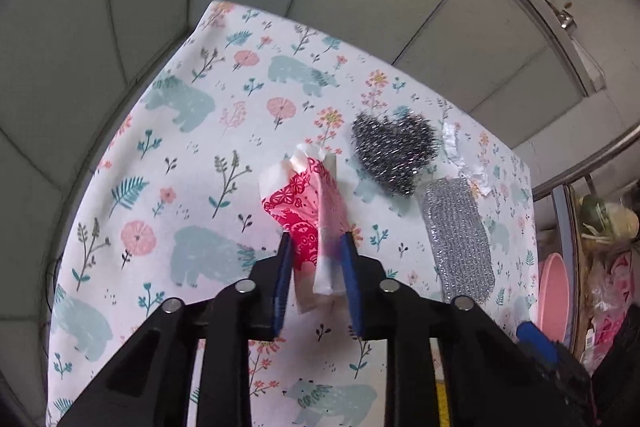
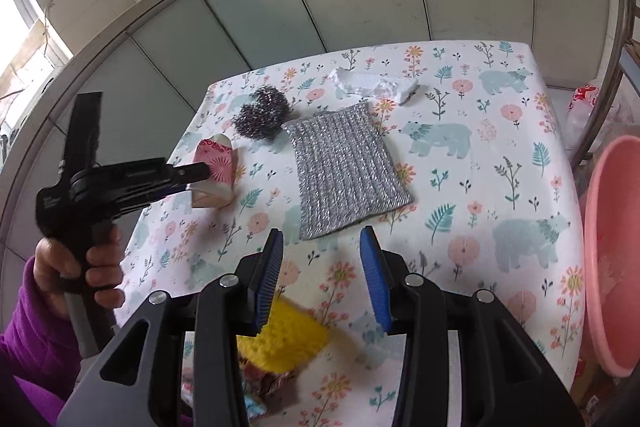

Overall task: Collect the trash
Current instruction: 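Grasp the silver scouring pad with the right tool while the left tool holds the cup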

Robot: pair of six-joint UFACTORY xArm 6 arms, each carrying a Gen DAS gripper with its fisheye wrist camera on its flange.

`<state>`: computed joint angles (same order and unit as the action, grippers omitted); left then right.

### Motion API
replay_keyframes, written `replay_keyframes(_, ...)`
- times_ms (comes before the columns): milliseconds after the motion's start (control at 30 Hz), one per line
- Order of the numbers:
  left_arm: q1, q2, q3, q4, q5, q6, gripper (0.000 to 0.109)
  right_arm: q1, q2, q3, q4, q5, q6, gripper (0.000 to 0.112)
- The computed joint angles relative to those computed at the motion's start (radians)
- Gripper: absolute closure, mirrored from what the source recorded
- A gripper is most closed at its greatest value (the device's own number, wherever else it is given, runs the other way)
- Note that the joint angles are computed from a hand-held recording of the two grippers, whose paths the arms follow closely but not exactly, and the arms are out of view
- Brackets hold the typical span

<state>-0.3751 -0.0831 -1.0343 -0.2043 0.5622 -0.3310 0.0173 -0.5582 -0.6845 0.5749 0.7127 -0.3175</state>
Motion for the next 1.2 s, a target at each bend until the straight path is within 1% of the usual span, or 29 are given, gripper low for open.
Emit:
replay_keyframes(67,-0.006,-0.009,0.005,0.005,-0.013,0.031,0.093,0.005,0.045,-0.023,-0.023,-0.03,0.005,0.072)
replay_keyframes(133,-0.012,-0.021,0.014,0.001,-0.025,0.061,0.095,0.0,0.103,-0.058,-0.041,-0.042,0.015,0.072)
replay_keyframes(267,-0.02,-0.05,0.04,0.026,-0.053,0.095,0.096,0.007,0.198,-0.121,-0.058,-0.065,0.017,0.072)
replay_keyframes(333,-0.023,-0.064,0.05,0.01,-0.061,0.123,0.096,0.019,0.232,-0.142,-0.072,-0.08,0.02,0.072)
replay_keyframes(500,-0.033,-0.08,0.059,-0.024,-0.072,0.164,0.096,0.048,0.311,-0.18,-0.161,-0.108,0.08,0.071)
replay_keyframes(567,-0.036,-0.084,0.062,-0.023,-0.074,0.166,0.096,0.067,0.314,-0.166,-0.219,-0.153,0.116,0.072)
replay_keyframes(667,-0.042,-0.089,0.068,-0.002,-0.074,0.152,0.096,0.091,0.308,-0.144,-0.316,-0.195,0.18,0.072)
replay_keyframes(700,-0.044,-0.091,0.07,0.002,-0.074,0.148,0.096,0.094,0.306,-0.139,-0.348,-0.205,0.206,0.084)
replay_keyframes(733,-0.045,-0.091,0.071,0.002,-0.075,0.147,0.096,0.092,0.299,-0.124,-0.382,-0.228,0.233,0.1)
replay_keyframes(767,-0.048,-0.093,0.074,0.007,-0.076,0.143,0.096,0.094,0.297,-0.123,-0.375,-0.226,0.239,0.106)
replay_keyframes(833,-0.055,-0.101,0.081,0.024,-0.076,0.13,0.096,0.083,0.281,-0.116,-0.281,-0.211,0.185,0.109)
replay_keyframes(900,-0.061,-0.111,0.09,0.046,-0.08,0.116,0.096,0.082,0.243,-0.089,-0.248,-0.216,0.168,0.11)
replay_keyframes(1067,-0.075,-0.14,0.109,0.095,-0.09,0.086,0.096,0.078,0.091,0.005,-0.13,-0.223,0.106,0.11)
replay_keyframes(1200,-0.089,-0.162,0.118,0.108,-0.093,0.073,0.096,0.069,-0.001,0.048,-0.095,-0.212,0.099,0.11)
